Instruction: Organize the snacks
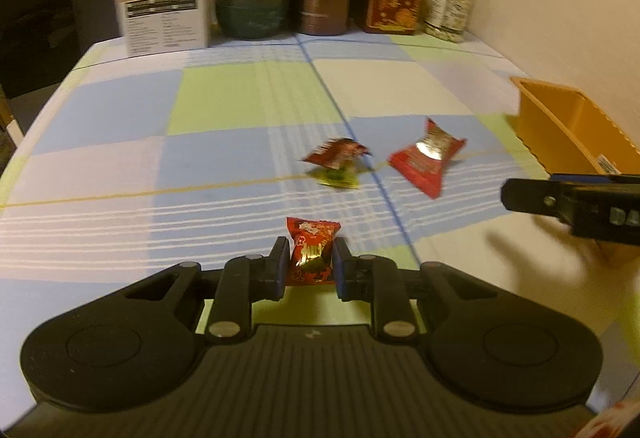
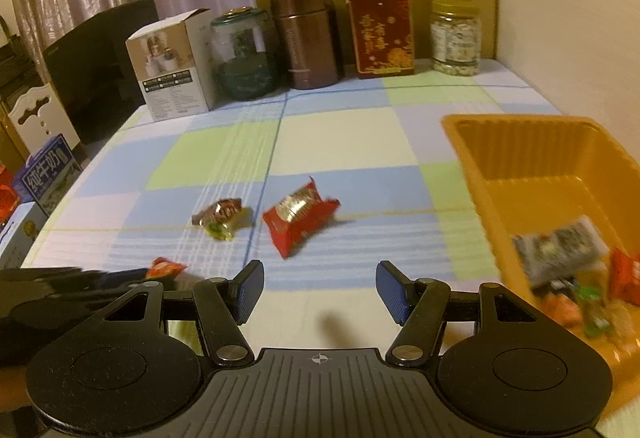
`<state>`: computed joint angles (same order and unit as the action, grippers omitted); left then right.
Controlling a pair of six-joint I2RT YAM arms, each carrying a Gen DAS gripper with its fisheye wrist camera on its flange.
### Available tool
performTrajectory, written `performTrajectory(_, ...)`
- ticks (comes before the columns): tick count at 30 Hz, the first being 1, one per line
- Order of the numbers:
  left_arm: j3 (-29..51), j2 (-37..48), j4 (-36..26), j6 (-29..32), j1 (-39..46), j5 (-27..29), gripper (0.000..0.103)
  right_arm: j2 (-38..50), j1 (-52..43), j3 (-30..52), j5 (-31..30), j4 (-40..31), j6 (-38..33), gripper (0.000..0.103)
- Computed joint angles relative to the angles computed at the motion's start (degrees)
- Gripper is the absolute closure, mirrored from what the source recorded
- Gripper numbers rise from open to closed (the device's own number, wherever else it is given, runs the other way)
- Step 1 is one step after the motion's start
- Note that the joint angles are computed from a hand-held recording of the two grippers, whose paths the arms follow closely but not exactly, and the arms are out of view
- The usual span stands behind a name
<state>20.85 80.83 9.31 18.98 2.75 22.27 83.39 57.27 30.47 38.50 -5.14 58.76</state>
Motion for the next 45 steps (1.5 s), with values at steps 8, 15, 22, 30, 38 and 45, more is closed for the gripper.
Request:
performTrajectory(8,1.2,2.2,1.5,0.4,3.1,2.2,0.083,11.6,-8.9,2.5,-6.7,14.7,-4.1,0.04)
performTrajectory(15,1.7,3.6,2.6,-0.9,4.1,3.6,0.083,18.0,-12.5,6.0,-7.7,19.9,-5.9,0.04)
performTrajectory(22,1.6,4.7,3.5,-1.0,5.0,4.2,0.083,22.8,-13.7,11.0,-7.2,18.5,-7.0,0.043)
performTrajectory(30,1.2,3.1,2.4,-1.1,5.2,4.6,0.083,23.0,-11.7,12.1,-4.5,14.1,-8.9,0.074)
performTrajectory(38,-2.3,-6.9,-4.9,-2.0,5.1,5.0,0.083,15.2,-5.2,8.8,-1.9,6.4,-3.4,0.077)
performTrajectory(45,-4.6,-25.9,-21.9,-1.1,6.3,5.7,0.083,5.6,6.1,8.4,3.9,-10.0,8.0,0.078)
